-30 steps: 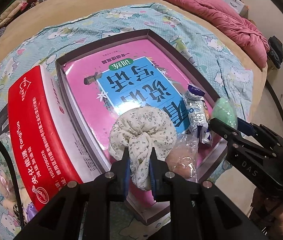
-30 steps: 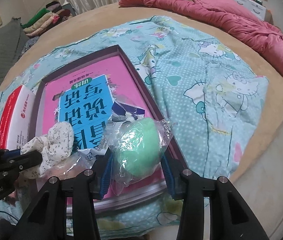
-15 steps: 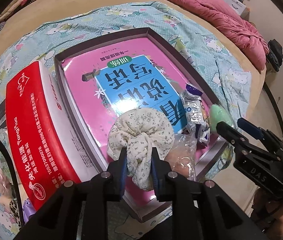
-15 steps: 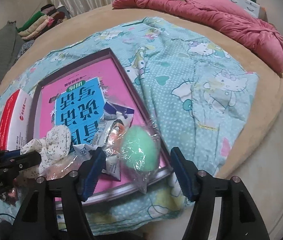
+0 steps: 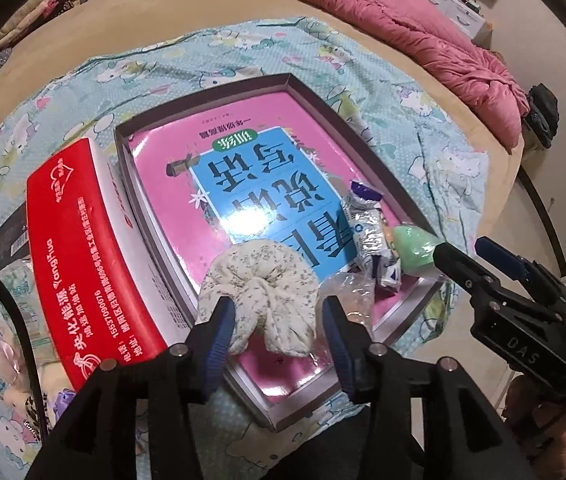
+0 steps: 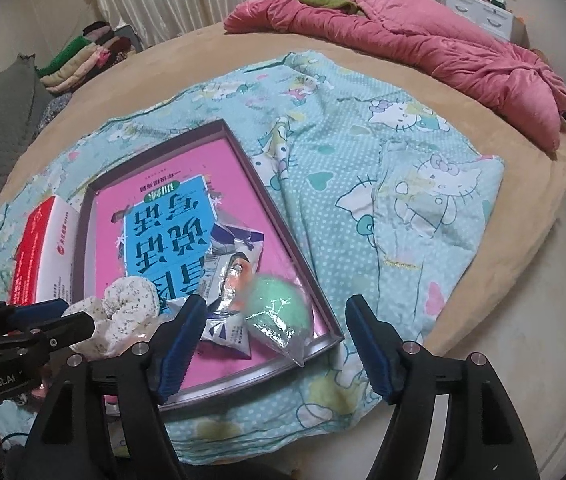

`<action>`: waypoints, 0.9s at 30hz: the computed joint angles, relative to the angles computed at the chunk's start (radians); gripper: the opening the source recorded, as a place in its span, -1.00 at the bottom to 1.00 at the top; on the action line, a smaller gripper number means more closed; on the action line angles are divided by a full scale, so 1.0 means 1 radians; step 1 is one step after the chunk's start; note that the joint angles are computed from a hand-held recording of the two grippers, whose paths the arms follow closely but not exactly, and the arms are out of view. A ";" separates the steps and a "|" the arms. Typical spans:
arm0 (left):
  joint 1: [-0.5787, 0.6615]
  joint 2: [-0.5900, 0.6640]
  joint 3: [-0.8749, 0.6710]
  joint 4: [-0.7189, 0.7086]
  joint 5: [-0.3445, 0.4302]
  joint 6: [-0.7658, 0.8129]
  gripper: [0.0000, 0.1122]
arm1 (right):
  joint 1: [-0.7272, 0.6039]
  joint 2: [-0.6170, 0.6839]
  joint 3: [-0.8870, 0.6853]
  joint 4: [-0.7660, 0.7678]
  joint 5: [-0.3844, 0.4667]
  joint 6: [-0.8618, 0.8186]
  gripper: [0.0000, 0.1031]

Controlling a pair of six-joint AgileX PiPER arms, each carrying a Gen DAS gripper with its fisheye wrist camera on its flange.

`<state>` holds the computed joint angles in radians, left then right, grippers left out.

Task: Organize soft objects
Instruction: 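Lower both items onto the pink book and open both tools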

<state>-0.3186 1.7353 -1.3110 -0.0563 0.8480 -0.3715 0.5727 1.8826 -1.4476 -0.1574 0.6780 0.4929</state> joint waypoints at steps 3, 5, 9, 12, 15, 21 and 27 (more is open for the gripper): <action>-0.003 -0.016 -0.001 0.006 0.002 -0.004 -0.09 | 0.003 -0.011 0.000 -0.007 0.005 0.008 0.44; -0.009 -0.031 -0.002 0.017 0.005 -0.011 -0.02 | 0.004 -0.021 0.004 -0.010 0.005 0.013 0.44; -0.021 -0.078 0.005 0.062 0.012 -0.050 0.14 | 0.016 -0.040 0.002 -0.025 0.012 0.025 0.45; -0.021 -0.115 0.014 0.081 0.027 -0.067 0.22 | 0.028 -0.052 -0.002 -0.034 0.019 0.032 0.45; -0.023 -0.154 0.029 0.112 0.042 -0.093 0.25 | 0.044 -0.066 -0.008 -0.039 0.025 0.035 0.46; -0.007 -0.250 0.087 0.144 0.059 -0.130 0.29 | 0.087 -0.083 -0.036 -0.059 0.045 0.047 0.47; 0.047 -0.369 0.153 0.160 0.089 -0.137 0.29 | 0.144 -0.092 -0.074 -0.070 0.066 0.051 0.47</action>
<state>-0.2717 1.3659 -1.1582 0.1040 0.9373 -0.5083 0.7167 1.7909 -1.5219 -0.2270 0.7438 0.5439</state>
